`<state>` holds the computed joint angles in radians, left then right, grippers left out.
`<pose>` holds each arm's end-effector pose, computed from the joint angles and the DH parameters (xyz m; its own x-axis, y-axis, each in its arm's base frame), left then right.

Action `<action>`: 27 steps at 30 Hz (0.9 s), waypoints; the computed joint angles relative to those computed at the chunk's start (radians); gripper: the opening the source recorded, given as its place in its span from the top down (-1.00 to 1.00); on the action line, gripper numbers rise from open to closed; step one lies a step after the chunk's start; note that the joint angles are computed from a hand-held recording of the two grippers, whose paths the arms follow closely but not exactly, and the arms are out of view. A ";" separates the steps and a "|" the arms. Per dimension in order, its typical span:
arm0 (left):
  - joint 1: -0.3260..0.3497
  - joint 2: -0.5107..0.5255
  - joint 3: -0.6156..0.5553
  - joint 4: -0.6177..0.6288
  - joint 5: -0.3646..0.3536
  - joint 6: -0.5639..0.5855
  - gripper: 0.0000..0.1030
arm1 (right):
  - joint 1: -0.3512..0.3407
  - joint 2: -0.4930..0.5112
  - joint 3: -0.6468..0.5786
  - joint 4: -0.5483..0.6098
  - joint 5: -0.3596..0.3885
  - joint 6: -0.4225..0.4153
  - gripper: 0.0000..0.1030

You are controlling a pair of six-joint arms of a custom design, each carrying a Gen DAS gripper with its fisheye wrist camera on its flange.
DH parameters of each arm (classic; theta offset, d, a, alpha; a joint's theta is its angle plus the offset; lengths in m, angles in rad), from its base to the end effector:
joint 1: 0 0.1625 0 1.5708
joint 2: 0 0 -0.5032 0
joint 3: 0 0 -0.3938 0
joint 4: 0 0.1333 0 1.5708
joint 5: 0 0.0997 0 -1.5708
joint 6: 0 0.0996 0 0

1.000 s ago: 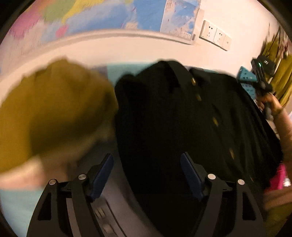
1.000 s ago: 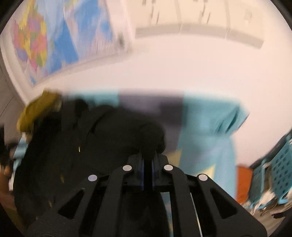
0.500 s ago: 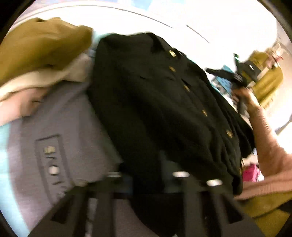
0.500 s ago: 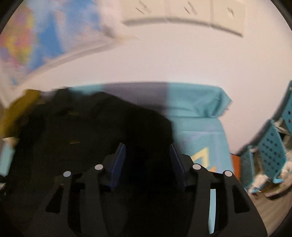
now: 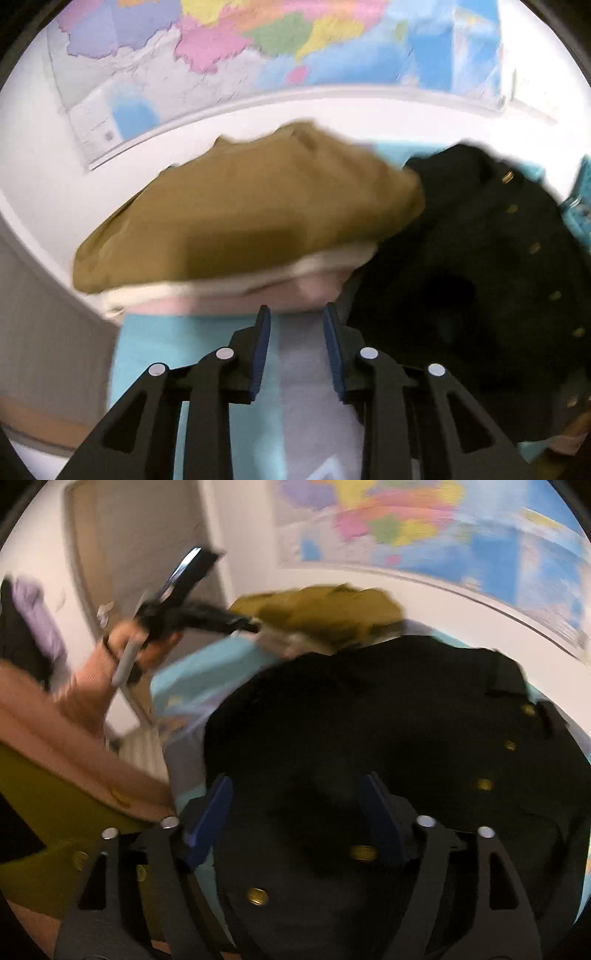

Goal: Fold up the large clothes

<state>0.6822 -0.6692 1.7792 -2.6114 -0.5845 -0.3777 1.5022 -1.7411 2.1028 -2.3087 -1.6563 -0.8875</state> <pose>-0.3801 -0.5875 0.0602 -0.5672 0.2000 -0.7989 0.6080 0.7560 -0.2424 0.0962 -0.4198 0.4634 -0.6756 -0.6567 0.3351 -0.7289 0.6631 -0.1704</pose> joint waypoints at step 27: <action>-0.061 -0.099 0.171 -0.174 0.062 -0.076 0.28 | -0.073 -0.029 -0.014 0.126 0.099 0.050 0.87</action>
<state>0.6211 -0.7684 1.9502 -2.7854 -0.5227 -0.4539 1.4291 -1.7701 2.0889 -2.1827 -1.5577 -0.8371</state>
